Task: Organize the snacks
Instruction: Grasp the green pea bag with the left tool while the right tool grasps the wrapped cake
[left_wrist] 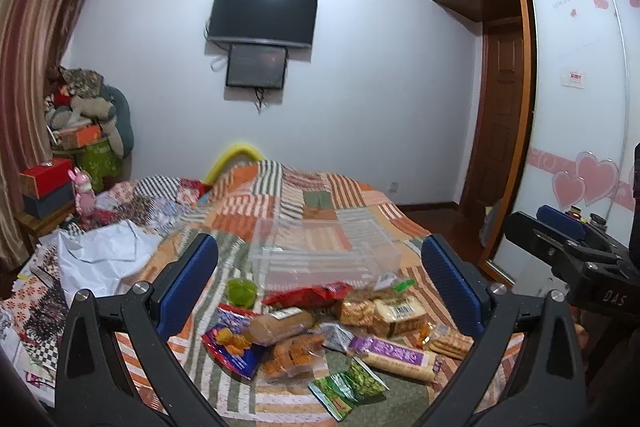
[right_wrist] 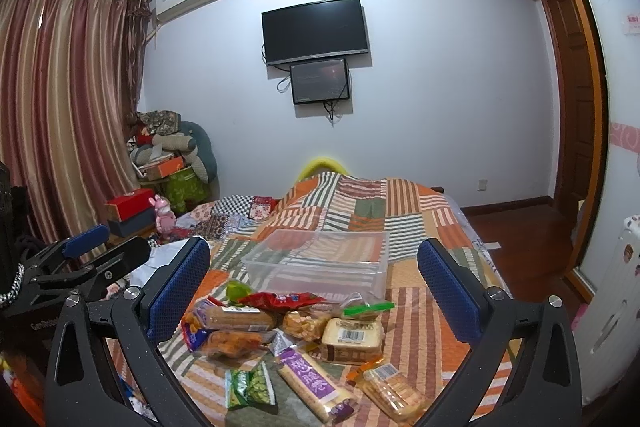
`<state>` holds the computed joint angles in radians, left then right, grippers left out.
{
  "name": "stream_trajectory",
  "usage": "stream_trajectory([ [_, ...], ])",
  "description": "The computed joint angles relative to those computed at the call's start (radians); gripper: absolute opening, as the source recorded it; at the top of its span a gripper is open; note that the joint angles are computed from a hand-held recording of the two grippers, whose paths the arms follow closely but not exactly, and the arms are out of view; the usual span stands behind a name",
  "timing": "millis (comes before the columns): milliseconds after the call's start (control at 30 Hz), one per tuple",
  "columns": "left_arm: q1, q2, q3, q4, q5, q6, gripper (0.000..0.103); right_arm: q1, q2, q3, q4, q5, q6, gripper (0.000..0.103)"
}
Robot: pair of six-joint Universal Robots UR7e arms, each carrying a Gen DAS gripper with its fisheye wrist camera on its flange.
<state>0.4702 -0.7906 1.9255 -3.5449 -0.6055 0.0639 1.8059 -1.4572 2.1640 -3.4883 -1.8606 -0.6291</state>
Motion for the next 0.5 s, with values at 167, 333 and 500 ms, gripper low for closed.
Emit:
stream_trajectory([
  [167,0.026,-0.012,0.000,0.111,-0.027,-0.055,0.103,-0.019,-0.005,-0.001,0.003,-0.049,-0.028,0.103],
  [333,0.062,-0.025,-0.001,0.247,-0.060,-0.154,0.103,-0.063,-0.032,-0.001,0.062,-0.080,-0.019,0.103],
  [500,0.100,-0.023,-0.015,0.404,-0.087,-0.269,0.089,-0.091,-0.023,-0.005,0.098,-0.167,-0.055,0.103],
])
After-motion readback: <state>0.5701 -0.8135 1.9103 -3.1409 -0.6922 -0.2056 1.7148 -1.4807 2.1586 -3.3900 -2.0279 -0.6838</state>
